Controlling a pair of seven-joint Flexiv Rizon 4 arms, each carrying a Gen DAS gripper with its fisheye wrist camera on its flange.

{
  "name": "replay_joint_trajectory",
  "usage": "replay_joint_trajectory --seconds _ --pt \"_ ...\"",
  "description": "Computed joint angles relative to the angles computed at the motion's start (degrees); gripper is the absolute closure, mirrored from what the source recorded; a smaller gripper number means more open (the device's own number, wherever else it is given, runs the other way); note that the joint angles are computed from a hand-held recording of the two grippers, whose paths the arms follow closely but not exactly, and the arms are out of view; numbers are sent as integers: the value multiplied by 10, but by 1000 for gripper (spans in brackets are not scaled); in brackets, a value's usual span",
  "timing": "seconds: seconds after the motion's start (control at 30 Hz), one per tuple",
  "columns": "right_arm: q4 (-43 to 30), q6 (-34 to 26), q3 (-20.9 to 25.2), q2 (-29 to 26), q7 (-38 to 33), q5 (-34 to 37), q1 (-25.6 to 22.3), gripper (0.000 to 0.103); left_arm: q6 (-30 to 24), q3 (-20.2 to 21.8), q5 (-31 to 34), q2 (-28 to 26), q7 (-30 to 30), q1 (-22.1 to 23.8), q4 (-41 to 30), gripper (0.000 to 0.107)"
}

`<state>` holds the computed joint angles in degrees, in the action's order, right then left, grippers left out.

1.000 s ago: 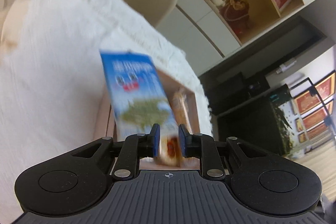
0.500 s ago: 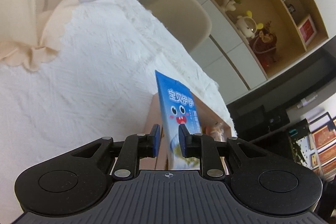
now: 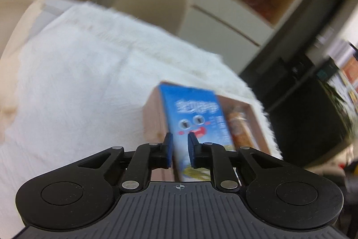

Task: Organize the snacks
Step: 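Lower the blue seaweed pack into the pink box and open the left tool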

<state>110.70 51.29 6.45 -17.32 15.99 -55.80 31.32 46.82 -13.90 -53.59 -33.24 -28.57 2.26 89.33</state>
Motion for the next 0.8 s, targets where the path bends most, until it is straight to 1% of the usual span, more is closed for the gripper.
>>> replay_joint_trajectory --seconds 0.07,0.1,0.13,0.2,0.23,0.3,0.33,0.37,0.43,0.47,0.53,0.57,0.63,0.67,0.7,0.73,0.8 --pt "-21 -17 -3 -12 -24 -5 5 41 12 -12 -22 16 52 3 20 90" --pt "-30 -20 -5 -18 -33 -4 4 41 5 -15 -26 18 67 3 23 90" --pt "-39 -24 -8 -24 -38 0 4 41 -14 -11 -15 12 58 0 14 89" --pt "-57 -38 -16 -37 -41 5 6 41 -61 6 30 -5 12 -10 -13 89" --pt "-65 -47 -19 -44 -42 8 8 41 -59 8 38 -7 8 -13 -13 89" --pt "-76 -48 -22 -55 -48 18 6 42 -18 5 28 3 34 -19 13 89" --pt "-80 -49 -25 -60 -51 20 6 45 -10 4 26 6 40 -19 19 89" --pt "-86 -52 -29 -65 -53 20 8 50 -10 4 28 8 41 -20 21 89" --pt "-98 -55 -36 -73 -58 11 11 57 -35 5 42 3 29 -20 10 89" --pt "-104 -51 -42 -76 -54 3 11 57 -61 8 55 -2 14 -18 -2 89" --pt "-111 -10 -50 -81 -42 -7 1 57 -129 9 77 -13 -6 -11 -28 89" --pt "-119 15 -54 -86 -39 -9 -6 57 -147 11 84 -12 -2 -9 -28 89" --pt "-138 65 -60 -103 -44 -3 -17 57 -146 13 81 -1 17 -8 -11 89" --pt "-149 97 -60 -115 -55 11 -25 57 -144 15 76 4 19 -8 -4 89" --pt "-166 124 -51 -133 -84 43 -36 57 -144 15 65 8 19 -6 4 88" --pt "-186 134 -34 -152 -126 86 -49 57 -144 16 55 11 19 -3 10 88" --pt "-218 97 -16 -174 -186 140 -51 57 -139 18 35 20 24 1 24 88"
